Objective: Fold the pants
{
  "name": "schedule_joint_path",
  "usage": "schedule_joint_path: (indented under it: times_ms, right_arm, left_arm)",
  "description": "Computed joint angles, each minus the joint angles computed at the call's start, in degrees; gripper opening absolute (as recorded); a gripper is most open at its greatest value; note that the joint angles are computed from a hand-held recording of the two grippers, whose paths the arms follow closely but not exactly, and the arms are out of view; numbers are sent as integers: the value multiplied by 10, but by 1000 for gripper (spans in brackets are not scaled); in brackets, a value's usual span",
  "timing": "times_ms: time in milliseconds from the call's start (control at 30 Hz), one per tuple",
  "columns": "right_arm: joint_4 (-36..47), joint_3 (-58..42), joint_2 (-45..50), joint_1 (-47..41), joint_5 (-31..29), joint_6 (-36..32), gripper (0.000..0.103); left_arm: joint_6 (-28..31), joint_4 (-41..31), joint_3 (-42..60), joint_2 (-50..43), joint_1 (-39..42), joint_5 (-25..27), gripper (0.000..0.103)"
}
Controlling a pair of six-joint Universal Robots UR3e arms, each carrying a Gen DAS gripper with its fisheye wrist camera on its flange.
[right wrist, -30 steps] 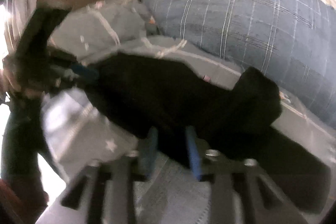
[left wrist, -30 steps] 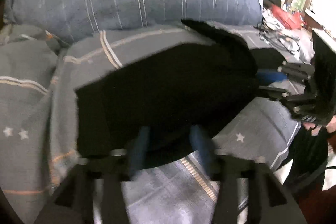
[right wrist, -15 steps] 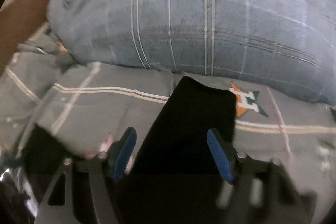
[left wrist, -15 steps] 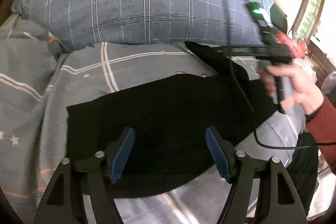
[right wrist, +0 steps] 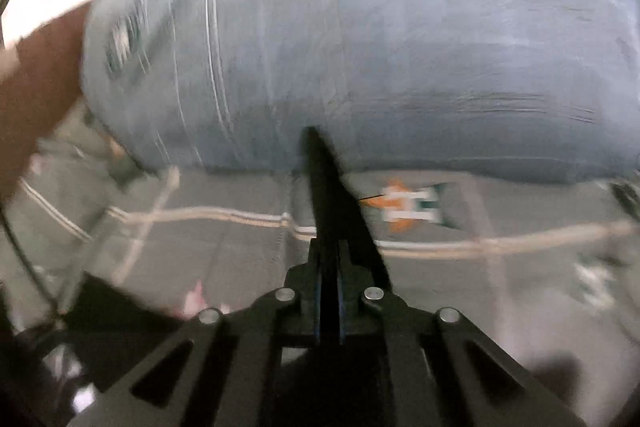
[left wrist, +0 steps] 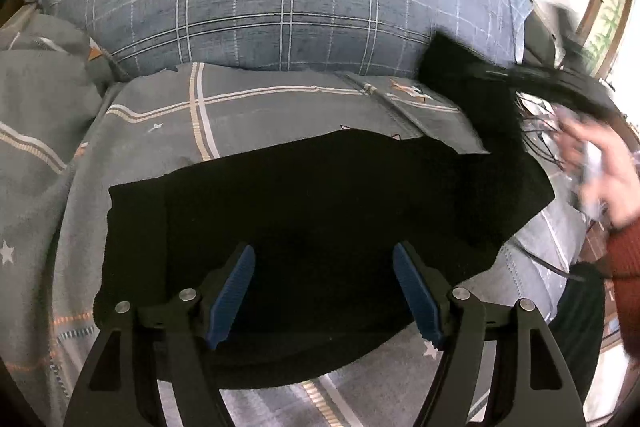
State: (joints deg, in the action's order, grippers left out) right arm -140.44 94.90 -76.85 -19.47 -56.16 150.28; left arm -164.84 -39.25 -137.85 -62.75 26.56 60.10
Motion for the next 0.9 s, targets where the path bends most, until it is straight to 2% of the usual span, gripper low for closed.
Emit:
schedule_joint_path:
  times_ms: [67,100,200,267,333,400,467,533,633,700,733,900]
  right_arm:
    - [74,71,-98,-108,67,-68,4]
    - [121,96,-136,-160,81,-109,4]
    - [191,150,-179,-260,54,-180,5]
    - [215,160,-158,-287,19,-207,14]
    - [210,177,-141,-308,-2,-201,25]
    - [213,195,-154,-332,-4,-200,28]
    - [190,207,-174,-359,8,-194,38]
    - [143,217,-185,-372,11,-169,43]
    - [128,187,-164,-359,18,-164,45]
    - [78,171,-134,-328,10,-154,51]
    - [52,166,-120,-314,6,-150,57]
    - [-21,100,-12,-228,-68,-132,58]
  left_arm:
    - [-12,8,-5,1,0,-2,72]
    - [-19,15,-6,-3,-4,0,72]
    - [-40,38,-2,-18,-21,8,72]
    - [-55,55,6,-34,-39,15,72]
    - [-63,59,20,-46,-59,24,72]
    - [-61,58,35,-54,-75,33,73]
    - [-52,50,46,-54,-81,32,79]
    - [-52,46,62,-63,-92,30,82]
    - [-62,51,100,-104,-122,40,83]
    - [-59,59,136,-143,-149,49,84]
    - [-58,68,156,-167,-165,55,86]
    - [-49,66,303,-320,-235,72,88]
